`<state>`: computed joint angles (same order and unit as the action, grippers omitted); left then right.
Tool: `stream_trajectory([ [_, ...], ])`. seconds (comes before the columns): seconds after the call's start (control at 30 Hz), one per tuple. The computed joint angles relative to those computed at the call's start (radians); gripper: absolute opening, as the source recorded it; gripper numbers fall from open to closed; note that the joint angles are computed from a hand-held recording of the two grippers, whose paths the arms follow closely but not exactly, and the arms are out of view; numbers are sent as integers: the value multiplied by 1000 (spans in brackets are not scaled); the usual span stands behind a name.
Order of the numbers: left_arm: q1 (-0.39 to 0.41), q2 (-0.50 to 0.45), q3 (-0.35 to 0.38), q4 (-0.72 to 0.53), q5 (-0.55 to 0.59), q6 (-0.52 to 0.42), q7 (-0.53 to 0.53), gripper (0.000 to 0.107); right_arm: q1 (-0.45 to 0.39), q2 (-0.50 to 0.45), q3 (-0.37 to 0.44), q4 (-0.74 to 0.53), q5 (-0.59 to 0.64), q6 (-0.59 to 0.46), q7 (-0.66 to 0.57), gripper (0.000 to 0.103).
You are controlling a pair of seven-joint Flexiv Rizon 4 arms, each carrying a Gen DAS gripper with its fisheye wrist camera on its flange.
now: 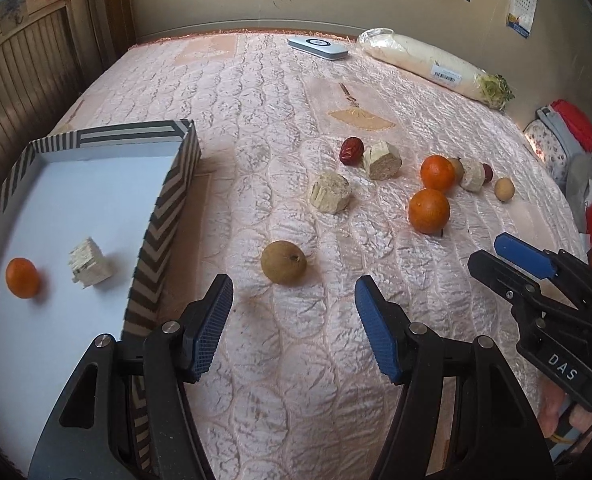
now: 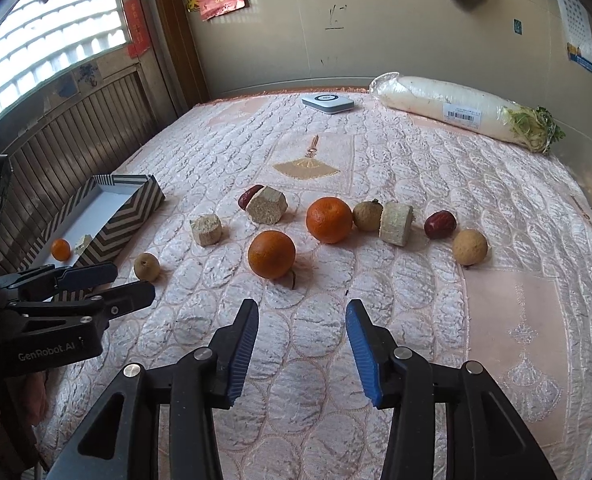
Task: Organize fruits
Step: 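Grasp the brown round fruit with the left gripper while the right approaches an orange, then grasp the orange with the right gripper while the left lifts the brown fruit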
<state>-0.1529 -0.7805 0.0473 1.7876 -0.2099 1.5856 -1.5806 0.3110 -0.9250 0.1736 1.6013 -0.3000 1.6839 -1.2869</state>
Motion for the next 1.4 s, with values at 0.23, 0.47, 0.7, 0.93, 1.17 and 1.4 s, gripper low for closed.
stream_trajectory([
  [0.23,8,-31,-4,-33,-1,8,-9,64,3,-14,1,-27,-1,-21,-1,44],
  [0.47,-24,-48,40,-49,3,24,-9,25,12,-35,-1,-69,-5,-43,-10,44],
  [0.7,-15,-42,31,-35,2,40,-1,25,5,-68,25,-145,-6,-93,-30,44],
  [0.93,-43,-34,67,-30,-9,41,-22,25,-1,-91,59,-189,6,-138,-73,44],
  [1.17,-59,-28,85,-26,-9,31,-41,25,12,-123,57,-243,29,-160,-96,33],
  [1.4,-64,-3,95,4,-8,42,-65,25,10,-94,58,-193,58,-115,-101,31],
])
